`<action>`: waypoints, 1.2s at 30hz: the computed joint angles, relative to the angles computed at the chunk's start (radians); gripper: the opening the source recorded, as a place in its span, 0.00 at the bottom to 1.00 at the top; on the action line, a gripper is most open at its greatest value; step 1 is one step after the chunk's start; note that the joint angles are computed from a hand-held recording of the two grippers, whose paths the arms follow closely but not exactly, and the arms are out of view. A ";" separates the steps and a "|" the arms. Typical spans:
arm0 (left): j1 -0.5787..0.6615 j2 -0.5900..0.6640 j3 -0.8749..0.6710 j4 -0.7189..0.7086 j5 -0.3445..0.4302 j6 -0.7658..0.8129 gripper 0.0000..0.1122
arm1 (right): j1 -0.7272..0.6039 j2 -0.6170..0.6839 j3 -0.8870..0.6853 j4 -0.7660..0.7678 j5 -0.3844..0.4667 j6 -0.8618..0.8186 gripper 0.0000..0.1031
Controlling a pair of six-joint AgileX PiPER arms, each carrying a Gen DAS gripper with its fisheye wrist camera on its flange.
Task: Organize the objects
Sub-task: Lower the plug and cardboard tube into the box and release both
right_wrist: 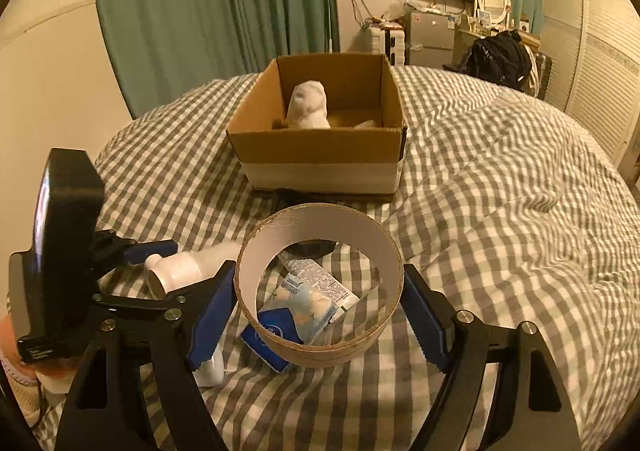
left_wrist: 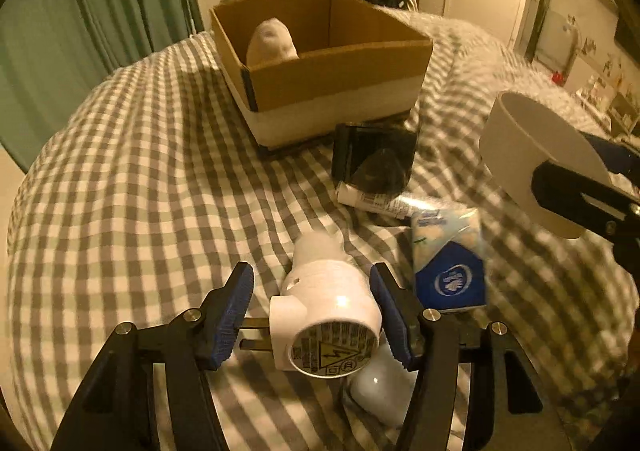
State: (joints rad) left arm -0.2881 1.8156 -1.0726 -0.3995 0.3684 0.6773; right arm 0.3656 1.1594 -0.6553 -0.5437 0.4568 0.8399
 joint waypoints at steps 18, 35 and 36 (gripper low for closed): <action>0.055 -0.099 -0.227 -0.016 0.079 -0.099 0.55 | -0.035 -0.002 -0.264 0.093 0.082 -0.262 0.76; 0.021 0.284 -0.935 0.119 0.287 -0.336 0.55 | -0.208 0.371 -0.788 0.322 0.065 -0.618 0.76; 0.017 0.331 -1.006 0.129 0.314 -0.345 0.55 | -0.216 0.402 -0.820 0.330 0.067 -0.628 0.76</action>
